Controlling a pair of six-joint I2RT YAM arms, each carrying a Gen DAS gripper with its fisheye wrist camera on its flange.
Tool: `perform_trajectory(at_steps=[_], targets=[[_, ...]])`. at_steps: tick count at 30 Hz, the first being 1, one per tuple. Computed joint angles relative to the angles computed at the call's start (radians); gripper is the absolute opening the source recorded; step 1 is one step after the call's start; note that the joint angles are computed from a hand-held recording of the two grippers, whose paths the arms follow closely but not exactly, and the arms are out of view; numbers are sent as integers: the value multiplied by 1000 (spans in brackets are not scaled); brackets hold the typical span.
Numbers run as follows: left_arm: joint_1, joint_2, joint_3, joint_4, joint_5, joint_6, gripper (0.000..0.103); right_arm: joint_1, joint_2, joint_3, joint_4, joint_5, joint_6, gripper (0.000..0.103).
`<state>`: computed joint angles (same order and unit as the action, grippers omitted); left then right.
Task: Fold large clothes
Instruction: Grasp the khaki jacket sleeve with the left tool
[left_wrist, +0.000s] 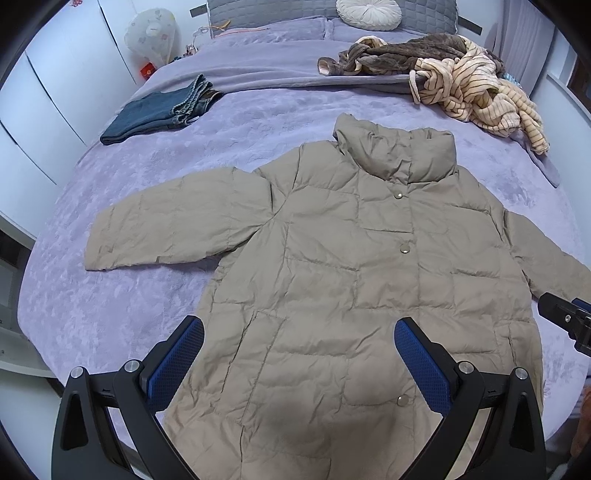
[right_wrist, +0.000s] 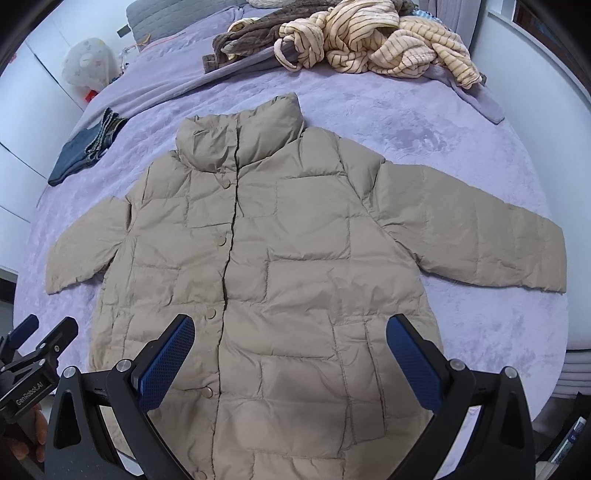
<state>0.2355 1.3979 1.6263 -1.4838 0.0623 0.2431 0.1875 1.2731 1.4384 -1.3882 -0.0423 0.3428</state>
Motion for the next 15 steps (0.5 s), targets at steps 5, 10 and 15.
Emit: perform_trajectory(at_steps=[5,10,15], targets=[[94,23,-54,77,98,64,103,47,1,-25,23,-8,66,103],[213,146,-38,119,147,142,103,97,-2,-56,95,-42,174,103],[372,369,74,88,294,199,103,216,52,-86,191,-58,301,103]])
